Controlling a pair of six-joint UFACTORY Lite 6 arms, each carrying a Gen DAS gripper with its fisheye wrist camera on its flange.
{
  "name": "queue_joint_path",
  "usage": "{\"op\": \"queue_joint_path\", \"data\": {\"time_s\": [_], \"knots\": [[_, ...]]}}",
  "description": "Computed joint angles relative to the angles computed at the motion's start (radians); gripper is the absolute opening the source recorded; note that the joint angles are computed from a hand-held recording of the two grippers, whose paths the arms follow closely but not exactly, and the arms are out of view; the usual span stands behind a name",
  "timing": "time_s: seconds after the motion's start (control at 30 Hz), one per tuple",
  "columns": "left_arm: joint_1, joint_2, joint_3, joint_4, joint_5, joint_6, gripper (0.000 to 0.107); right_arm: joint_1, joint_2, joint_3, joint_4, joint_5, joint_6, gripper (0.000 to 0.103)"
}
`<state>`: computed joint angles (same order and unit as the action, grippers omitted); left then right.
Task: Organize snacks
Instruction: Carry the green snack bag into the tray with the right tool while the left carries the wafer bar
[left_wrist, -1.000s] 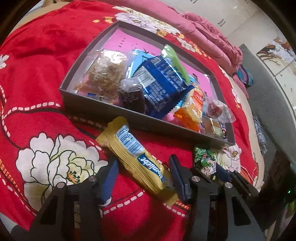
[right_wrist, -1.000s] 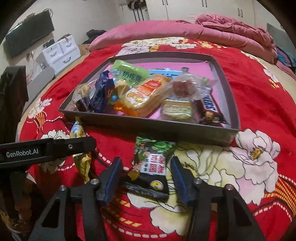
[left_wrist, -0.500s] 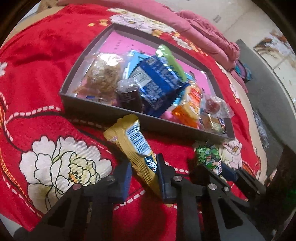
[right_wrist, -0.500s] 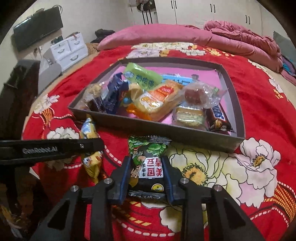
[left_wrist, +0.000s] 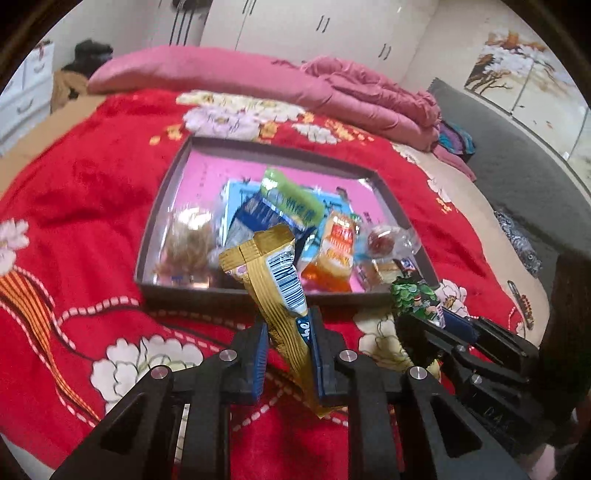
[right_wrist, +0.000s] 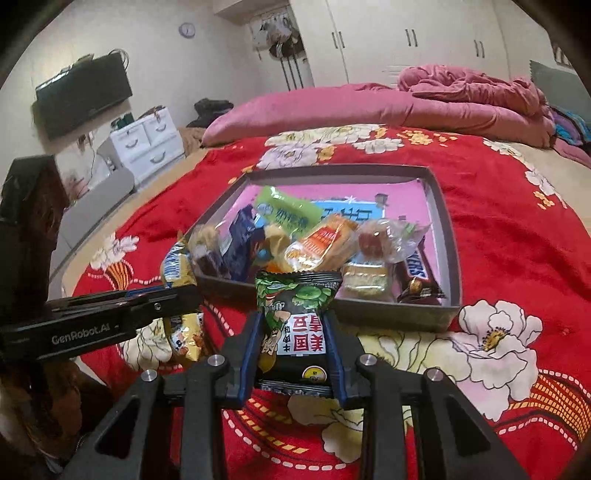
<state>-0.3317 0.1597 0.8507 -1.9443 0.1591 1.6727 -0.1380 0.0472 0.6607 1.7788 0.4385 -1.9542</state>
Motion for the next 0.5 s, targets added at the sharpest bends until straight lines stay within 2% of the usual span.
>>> {"op": "queue_joint_path", "data": {"time_s": [0.17, 0.4, 0.5], "knots": [[0.014, 0.011, 0.025, -0.07, 0.003, 0.07, 0.02, -0.04, 0.001, 0.017, 0.027, 0.023, -0.001, 0.033], [0.059, 0.022, 0.057, -0.294, -0.004, 0.293, 0.02, -0.071, 0.041, 0.07, 0.062, 0.048, 0.017, 0.033], [0.079, 0.04, 0.08, -0.3, -0.001, 0.3, 0.02, -0.058, 0.06, 0.091, 0.094, 0.044, 0.008, 0.033]]}}
